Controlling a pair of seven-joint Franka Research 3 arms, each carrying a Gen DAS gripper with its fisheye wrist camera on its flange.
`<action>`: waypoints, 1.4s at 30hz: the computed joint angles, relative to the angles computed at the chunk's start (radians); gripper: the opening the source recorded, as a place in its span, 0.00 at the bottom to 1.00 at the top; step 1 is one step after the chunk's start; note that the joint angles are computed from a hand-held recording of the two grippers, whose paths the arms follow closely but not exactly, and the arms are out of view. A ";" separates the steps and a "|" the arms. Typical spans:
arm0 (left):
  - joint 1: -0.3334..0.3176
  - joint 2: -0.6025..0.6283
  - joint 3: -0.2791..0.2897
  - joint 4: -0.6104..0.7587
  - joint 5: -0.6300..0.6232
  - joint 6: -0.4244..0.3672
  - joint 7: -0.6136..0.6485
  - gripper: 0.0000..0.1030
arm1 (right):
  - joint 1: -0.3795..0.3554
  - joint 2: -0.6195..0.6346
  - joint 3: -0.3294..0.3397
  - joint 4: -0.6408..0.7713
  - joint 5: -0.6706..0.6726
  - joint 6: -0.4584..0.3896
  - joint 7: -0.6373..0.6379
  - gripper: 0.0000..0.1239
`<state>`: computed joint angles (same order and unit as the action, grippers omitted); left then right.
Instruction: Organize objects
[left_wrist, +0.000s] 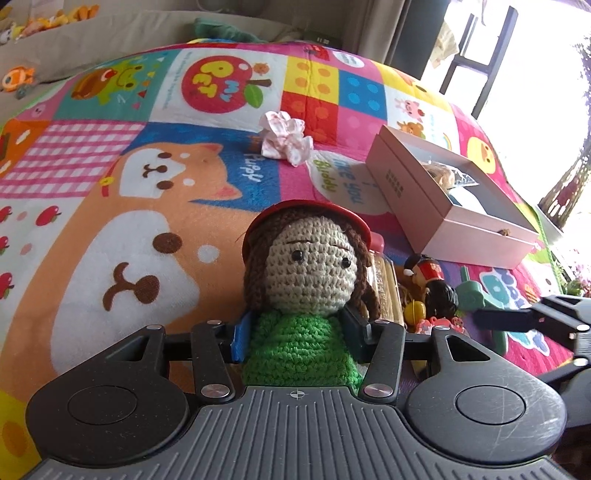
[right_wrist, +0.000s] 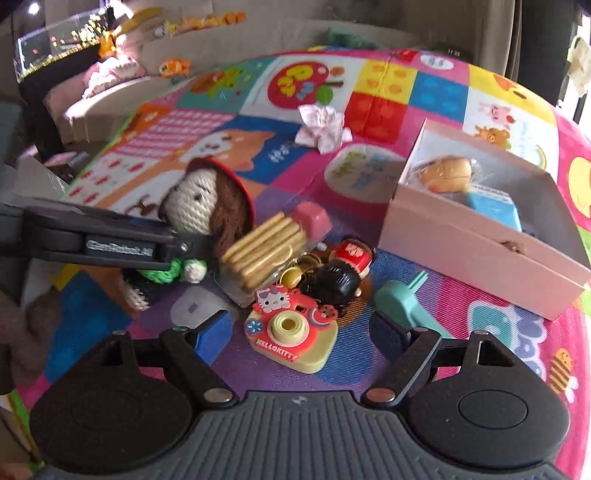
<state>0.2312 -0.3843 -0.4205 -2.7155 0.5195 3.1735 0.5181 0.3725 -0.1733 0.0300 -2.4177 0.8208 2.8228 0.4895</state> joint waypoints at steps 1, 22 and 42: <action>0.003 -0.001 -0.002 -0.002 0.001 0.004 -0.002 0.53 | -0.009 0.007 0.008 0.005 -0.034 -0.010 0.036 0.58; -0.328 -0.094 0.247 -0.037 -0.128 -0.082 0.133 0.50 | -0.016 -0.183 -0.180 0.002 0.322 0.043 -0.300 0.47; -0.595 0.791 0.371 0.975 -0.325 -0.161 0.234 0.53 | -0.263 -0.039 -0.162 0.077 0.547 -0.121 -0.409 0.36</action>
